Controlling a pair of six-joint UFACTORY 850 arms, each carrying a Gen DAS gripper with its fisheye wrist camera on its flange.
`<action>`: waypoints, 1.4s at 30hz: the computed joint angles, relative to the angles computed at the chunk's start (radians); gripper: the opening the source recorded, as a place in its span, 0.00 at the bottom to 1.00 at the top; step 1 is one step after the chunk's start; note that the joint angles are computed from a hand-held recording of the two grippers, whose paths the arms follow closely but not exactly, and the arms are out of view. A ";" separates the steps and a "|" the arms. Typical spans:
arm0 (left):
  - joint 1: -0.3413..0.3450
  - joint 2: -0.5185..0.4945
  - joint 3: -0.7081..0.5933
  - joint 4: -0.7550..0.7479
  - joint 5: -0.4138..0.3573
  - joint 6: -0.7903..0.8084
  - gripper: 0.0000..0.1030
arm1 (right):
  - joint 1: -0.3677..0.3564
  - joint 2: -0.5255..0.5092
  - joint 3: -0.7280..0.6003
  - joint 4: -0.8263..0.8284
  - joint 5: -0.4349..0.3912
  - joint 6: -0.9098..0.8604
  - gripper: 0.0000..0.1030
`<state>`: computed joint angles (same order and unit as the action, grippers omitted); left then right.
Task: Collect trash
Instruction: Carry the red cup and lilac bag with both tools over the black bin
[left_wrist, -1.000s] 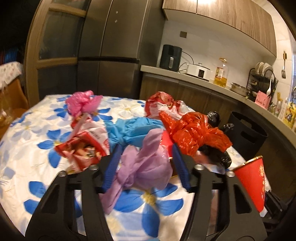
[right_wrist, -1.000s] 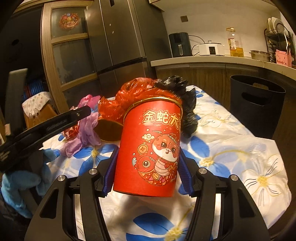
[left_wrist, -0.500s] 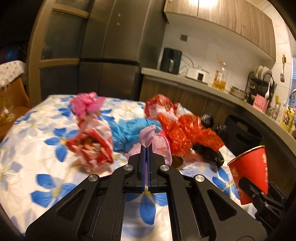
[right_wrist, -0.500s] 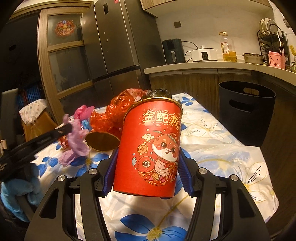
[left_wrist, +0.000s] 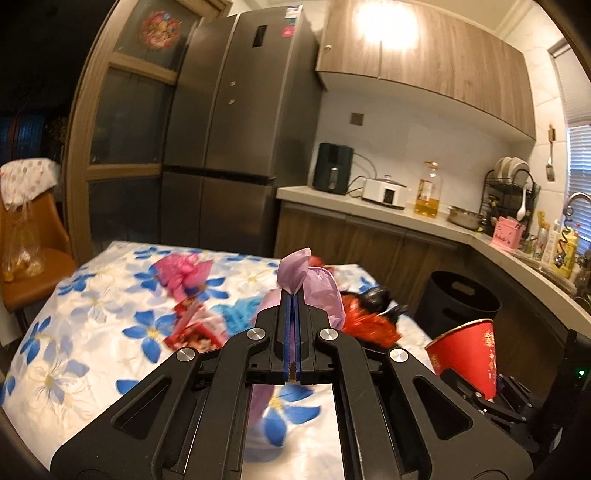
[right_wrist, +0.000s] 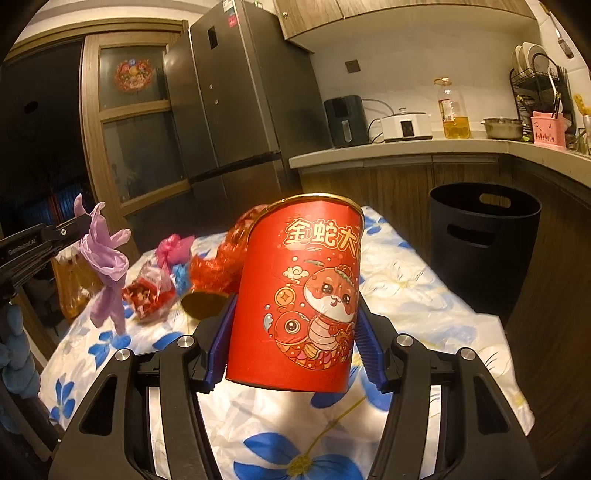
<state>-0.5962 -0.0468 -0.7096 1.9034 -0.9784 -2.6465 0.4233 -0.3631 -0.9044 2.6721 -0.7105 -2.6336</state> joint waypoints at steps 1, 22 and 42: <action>-0.002 -0.008 -0.019 0.010 0.007 0.009 0.00 | -0.006 0.002 -0.002 0.002 -0.001 0.000 0.56; 0.033 -0.450 -0.634 0.372 0.262 -0.001 0.00 | -0.177 -0.076 -0.189 0.372 0.014 -0.255 0.56; 0.076 -0.826 -1.175 0.304 0.491 0.169 0.00 | -0.238 -0.262 -0.457 0.423 0.110 -0.299 0.56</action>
